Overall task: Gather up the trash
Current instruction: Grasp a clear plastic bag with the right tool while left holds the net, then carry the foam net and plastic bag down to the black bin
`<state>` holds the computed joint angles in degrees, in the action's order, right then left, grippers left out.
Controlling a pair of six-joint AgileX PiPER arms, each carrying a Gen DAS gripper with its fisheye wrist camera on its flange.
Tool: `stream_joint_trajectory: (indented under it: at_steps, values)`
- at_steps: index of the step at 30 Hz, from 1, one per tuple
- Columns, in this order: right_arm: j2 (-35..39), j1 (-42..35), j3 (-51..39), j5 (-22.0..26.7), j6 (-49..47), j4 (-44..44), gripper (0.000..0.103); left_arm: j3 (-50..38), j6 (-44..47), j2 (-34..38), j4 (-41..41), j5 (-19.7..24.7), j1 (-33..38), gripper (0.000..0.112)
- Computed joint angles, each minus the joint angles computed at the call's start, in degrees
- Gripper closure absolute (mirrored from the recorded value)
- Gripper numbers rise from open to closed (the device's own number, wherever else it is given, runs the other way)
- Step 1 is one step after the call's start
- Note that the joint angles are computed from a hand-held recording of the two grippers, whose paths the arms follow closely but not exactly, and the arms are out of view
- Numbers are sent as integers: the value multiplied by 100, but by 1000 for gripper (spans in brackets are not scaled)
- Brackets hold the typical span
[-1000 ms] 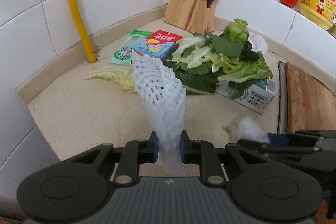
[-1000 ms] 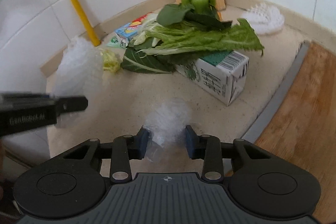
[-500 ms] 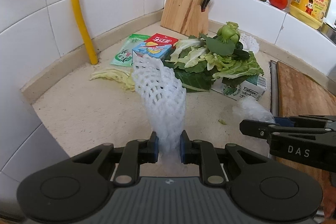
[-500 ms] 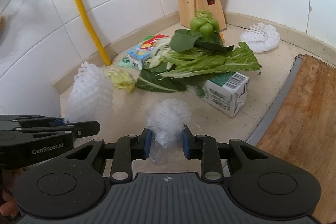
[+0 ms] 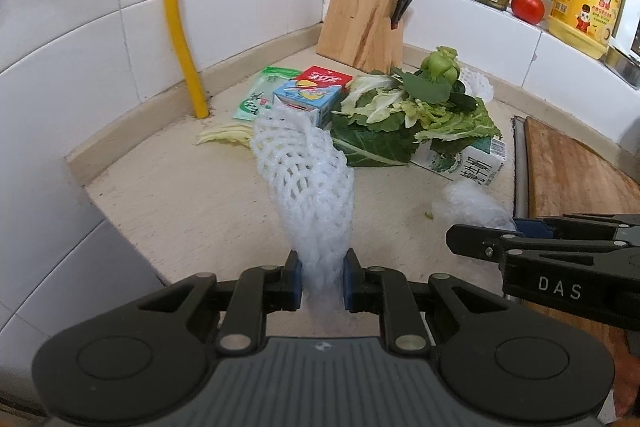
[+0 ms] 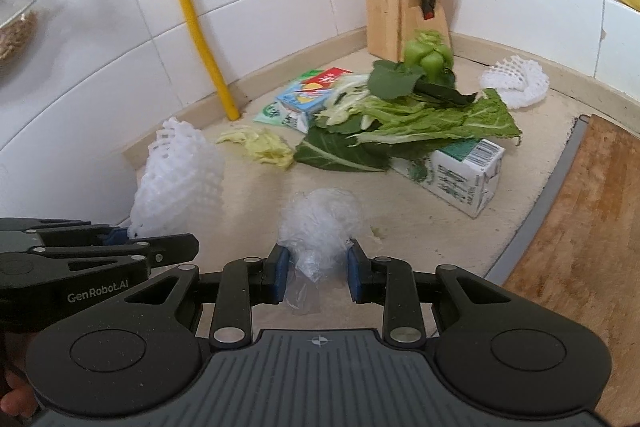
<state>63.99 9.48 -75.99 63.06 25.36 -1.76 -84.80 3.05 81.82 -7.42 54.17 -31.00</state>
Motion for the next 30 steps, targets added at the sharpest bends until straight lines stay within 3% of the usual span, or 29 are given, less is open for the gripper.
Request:
stream_joint_trajectory:
  at_steps: [17, 30]
  values:
    - [625, 1665, -600, -112, 642, -429, 67, 803, 261, -873, -183, 77, 1154, 97]
    - [1394, 2391, -1320, -270, 475, -242, 67, 1207, 711, -1308, -443, 147, 2344, 97]
